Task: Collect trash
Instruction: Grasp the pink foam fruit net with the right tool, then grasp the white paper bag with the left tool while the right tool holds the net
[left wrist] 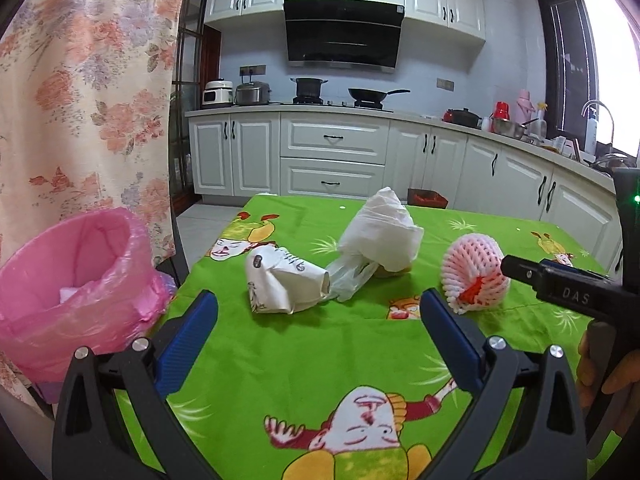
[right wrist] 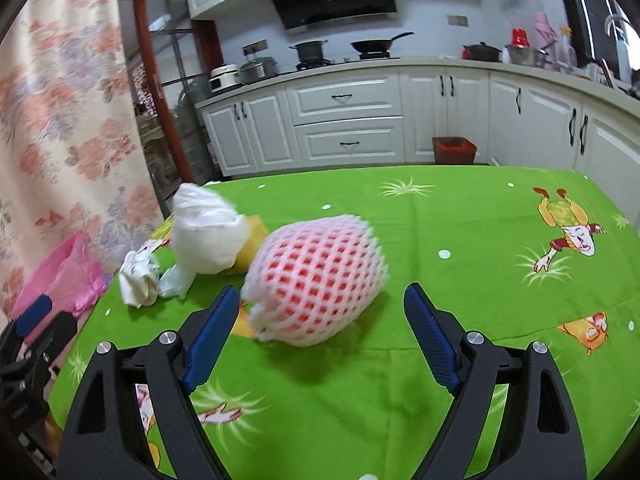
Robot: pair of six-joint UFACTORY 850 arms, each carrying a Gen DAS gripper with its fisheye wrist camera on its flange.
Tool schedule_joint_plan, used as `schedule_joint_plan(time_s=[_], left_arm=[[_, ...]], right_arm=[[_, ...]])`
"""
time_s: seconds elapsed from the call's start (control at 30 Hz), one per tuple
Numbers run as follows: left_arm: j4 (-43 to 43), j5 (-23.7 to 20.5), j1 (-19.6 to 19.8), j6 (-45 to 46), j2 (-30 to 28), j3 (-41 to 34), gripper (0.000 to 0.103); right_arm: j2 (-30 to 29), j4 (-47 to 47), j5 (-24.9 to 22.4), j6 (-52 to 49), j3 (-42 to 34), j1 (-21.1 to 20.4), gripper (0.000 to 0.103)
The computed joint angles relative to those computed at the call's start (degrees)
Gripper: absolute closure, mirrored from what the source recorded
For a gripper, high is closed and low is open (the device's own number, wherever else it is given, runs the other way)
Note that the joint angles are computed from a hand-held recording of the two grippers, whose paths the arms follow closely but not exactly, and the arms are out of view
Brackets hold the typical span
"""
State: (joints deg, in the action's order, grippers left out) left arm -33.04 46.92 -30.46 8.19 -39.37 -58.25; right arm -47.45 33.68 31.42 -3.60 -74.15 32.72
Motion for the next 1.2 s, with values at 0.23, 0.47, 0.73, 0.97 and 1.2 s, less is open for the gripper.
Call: schedule_joint_plan(time_s=[0.23,0.47,0.73,0.97,1.2], left_arm=[[-0.58,-0.36,0.46,-0.61,-0.71,-0.73,0.005],[-2.28,-0.42,0.75,0.06,-0.94,-0.66,0.005],[-3.42,-1.15,0.75,1.19,-1.46,-1.25,0.005],[-4.09,-1.77,0.65,2.06,-1.94,-1.87,0.005],[-3.82,-2.77,1.33,0.98,-2.05,-2.20,0.005]], right_arm=[[-2.38,0.27,-2.88,1.04,-4.23,-1.20,0.019],[-5.59,7.31,-6.25,-4.31,-9.78,-1.43,0.018],[-9.44,16.93,-11.53,-14.40,-15.97,-2.04,0.018],[-9.99,20.12,-14.11,-17.95,-16.99,-2.21,0.035],[-6.96,15.38,-11.32,-16.13,-11.33,-0.90,0.067]])
